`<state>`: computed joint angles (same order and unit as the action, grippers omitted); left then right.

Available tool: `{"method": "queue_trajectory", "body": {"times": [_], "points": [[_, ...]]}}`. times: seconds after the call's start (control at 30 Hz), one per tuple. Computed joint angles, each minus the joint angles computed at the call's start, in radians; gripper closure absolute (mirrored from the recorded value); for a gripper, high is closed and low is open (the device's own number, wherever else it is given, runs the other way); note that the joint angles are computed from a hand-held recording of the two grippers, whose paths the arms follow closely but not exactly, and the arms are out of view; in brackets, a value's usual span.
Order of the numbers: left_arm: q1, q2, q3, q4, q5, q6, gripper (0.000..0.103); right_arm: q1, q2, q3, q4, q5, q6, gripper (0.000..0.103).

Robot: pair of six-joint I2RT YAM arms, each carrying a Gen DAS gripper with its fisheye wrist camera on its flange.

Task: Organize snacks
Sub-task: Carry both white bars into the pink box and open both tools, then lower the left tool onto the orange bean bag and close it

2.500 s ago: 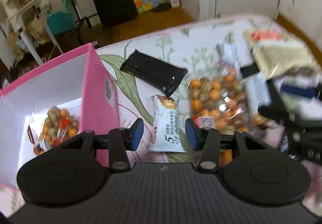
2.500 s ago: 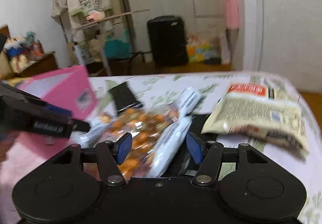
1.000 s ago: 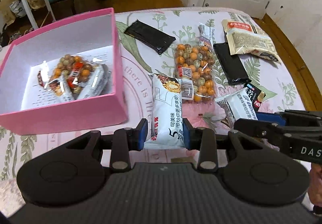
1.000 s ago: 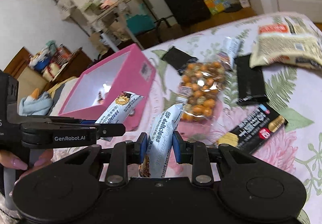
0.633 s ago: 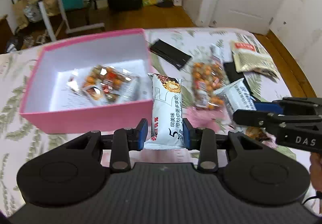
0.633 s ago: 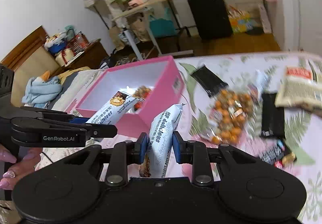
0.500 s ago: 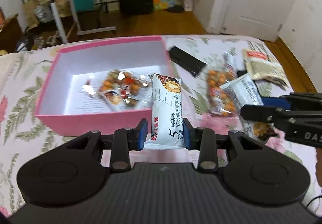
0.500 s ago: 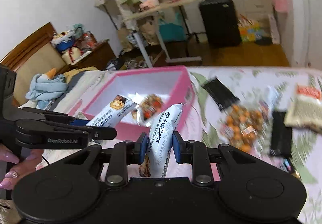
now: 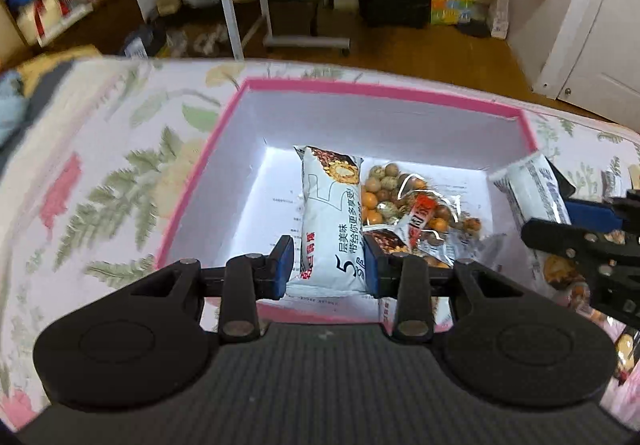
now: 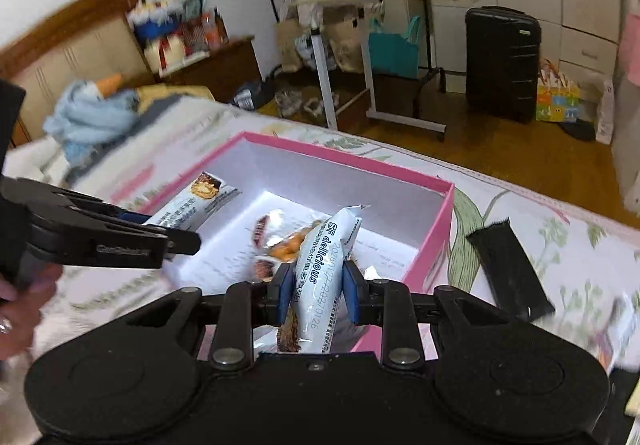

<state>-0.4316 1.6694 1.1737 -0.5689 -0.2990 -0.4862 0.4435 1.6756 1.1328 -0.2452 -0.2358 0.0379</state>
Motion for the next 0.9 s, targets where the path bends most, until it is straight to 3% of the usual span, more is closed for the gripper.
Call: {"method": "queue_trajectory", "body": {"times": [0.17,0.27,0.37,0.5,0.7,0.8,0.9], "points": [[0.062,0.123,0.042,0.022,0.041,-0.012,0.068,0.011,0.17,0.149,-0.034,-0.023,-0.041,0.072],[0.07,0.144,0.023,0.052,0.044,-0.036,0.065,0.033,0.22,0.169,0.009,-0.014,-0.043,0.069],[0.062,0.109,-0.024,0.092,0.044,-0.006,0.061,0.058,0.21,0.146,0.043,0.089,-0.016,0.066],[0.036,0.041,-0.052,0.072,0.057,0.012,0.06,0.03,0.098,0.055,0.066,0.07,0.024,0.062],[-0.023,-0.064,-0.056,0.014,0.091,0.014,0.06,-0.077,-0.144,-0.078,-0.026,0.011,0.147,0.058],[-0.077,-0.107,-0.026,-0.017,0.097,0.022,0.06,-0.151,-0.278,-0.174,-0.041,-0.019,0.126,0.058],[-0.133,-0.132,0.001,-0.029,0.111,0.025,0.06,-0.217,-0.382,-0.283,-0.032,0.023,0.059,0.058]]}}
